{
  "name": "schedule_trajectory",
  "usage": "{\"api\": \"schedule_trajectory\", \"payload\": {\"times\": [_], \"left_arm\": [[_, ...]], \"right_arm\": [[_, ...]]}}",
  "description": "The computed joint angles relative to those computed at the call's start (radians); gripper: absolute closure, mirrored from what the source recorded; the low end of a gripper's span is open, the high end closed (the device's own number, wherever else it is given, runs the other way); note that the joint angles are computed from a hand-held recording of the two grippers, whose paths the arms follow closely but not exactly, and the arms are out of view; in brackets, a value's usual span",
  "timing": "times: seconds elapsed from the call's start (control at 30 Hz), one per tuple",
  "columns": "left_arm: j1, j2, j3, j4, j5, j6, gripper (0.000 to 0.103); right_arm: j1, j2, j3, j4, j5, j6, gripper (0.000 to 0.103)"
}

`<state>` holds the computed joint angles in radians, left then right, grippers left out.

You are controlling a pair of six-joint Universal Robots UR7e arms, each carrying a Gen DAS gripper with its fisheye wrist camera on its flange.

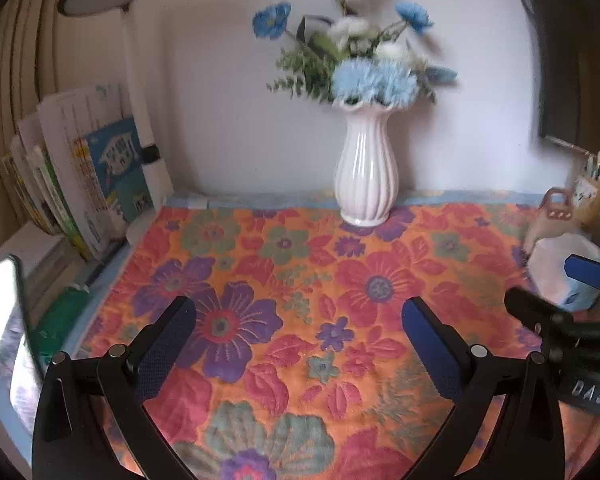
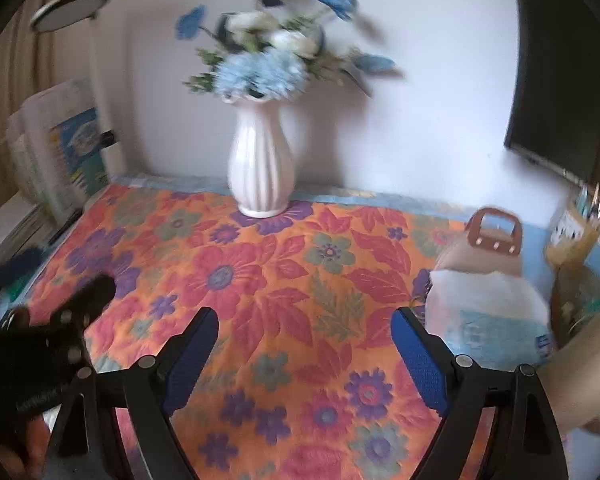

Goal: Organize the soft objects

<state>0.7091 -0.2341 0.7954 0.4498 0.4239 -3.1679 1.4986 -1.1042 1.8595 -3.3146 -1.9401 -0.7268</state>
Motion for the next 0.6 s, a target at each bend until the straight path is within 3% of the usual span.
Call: {"api": "schedule_trajectory", "payload": {"times": [0.13,0.27,0.47,0.6], "left_arm": [[0.023,-0.015,0.041,-0.068,0.04,0.018,0.001],[0.047,0.0,0.01,0.03,0.087,-0.106,0.001],[0.058,0.006,-0.005,0.066,0.101,-0.161,0.001],[0.06,0.033,-0.049,0.128,0.096,-0.194,0.001]], "right_arm": [[-0.027,0.032,-0.019,-0.027,0.057,0.043,0.016],[-0.043,0.038,-0.011,-0.041,0.093,0.046,0.016],[-0.036,0.061,-0.005,-0.081,0.052,0.011,0.016],[-0.023,0.082,-0.001,-0.147,0.022,-0.026,0.003]]}}
